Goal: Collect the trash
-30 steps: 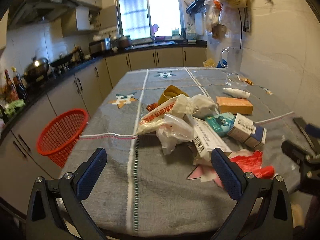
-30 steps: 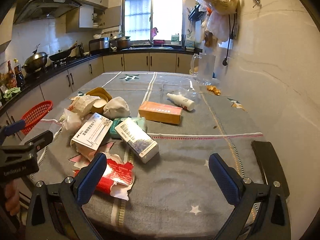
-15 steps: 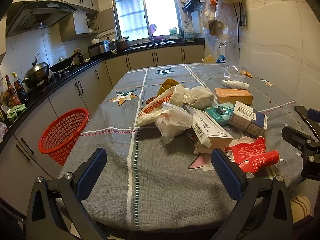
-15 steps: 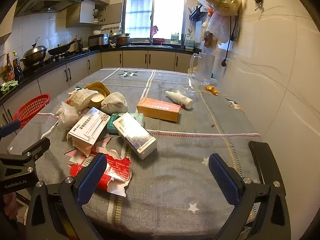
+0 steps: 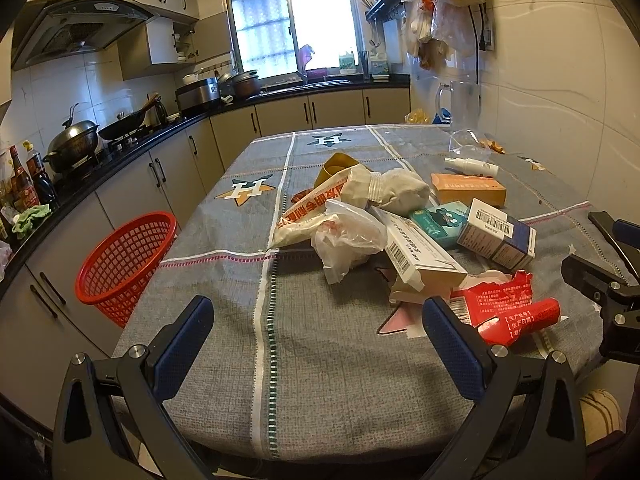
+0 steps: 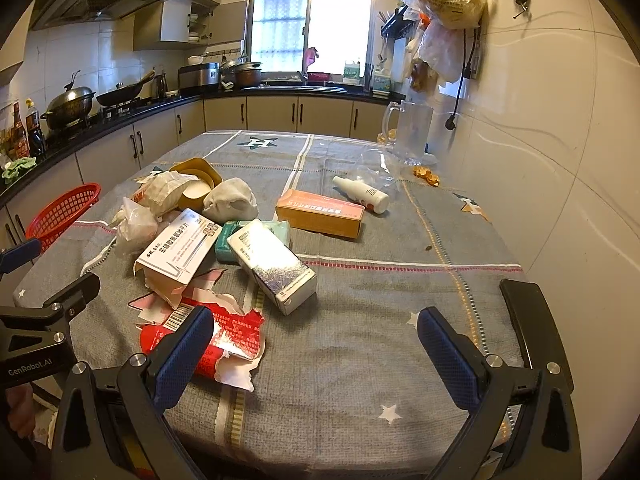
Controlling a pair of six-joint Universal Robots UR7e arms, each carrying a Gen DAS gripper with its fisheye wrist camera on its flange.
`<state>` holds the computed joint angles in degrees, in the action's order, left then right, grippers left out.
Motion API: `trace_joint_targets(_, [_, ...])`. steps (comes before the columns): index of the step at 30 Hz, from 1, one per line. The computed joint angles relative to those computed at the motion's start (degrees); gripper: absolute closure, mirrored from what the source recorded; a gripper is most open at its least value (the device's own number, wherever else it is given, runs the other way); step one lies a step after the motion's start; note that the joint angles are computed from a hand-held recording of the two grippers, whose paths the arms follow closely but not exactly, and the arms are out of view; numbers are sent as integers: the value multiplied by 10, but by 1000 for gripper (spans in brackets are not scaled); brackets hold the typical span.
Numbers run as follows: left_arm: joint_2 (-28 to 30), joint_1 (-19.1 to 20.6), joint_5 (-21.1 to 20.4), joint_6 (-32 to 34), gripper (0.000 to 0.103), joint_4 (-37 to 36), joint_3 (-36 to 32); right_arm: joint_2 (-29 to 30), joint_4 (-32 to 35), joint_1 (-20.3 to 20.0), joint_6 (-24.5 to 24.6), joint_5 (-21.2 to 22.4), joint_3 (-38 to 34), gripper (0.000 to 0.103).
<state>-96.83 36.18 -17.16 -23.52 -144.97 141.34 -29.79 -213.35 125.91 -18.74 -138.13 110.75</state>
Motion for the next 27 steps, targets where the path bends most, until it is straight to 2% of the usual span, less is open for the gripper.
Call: trace_joint_targets(27, [-2,8,-9,-3,0,2,2,2,17,0,10,3,-1,0])
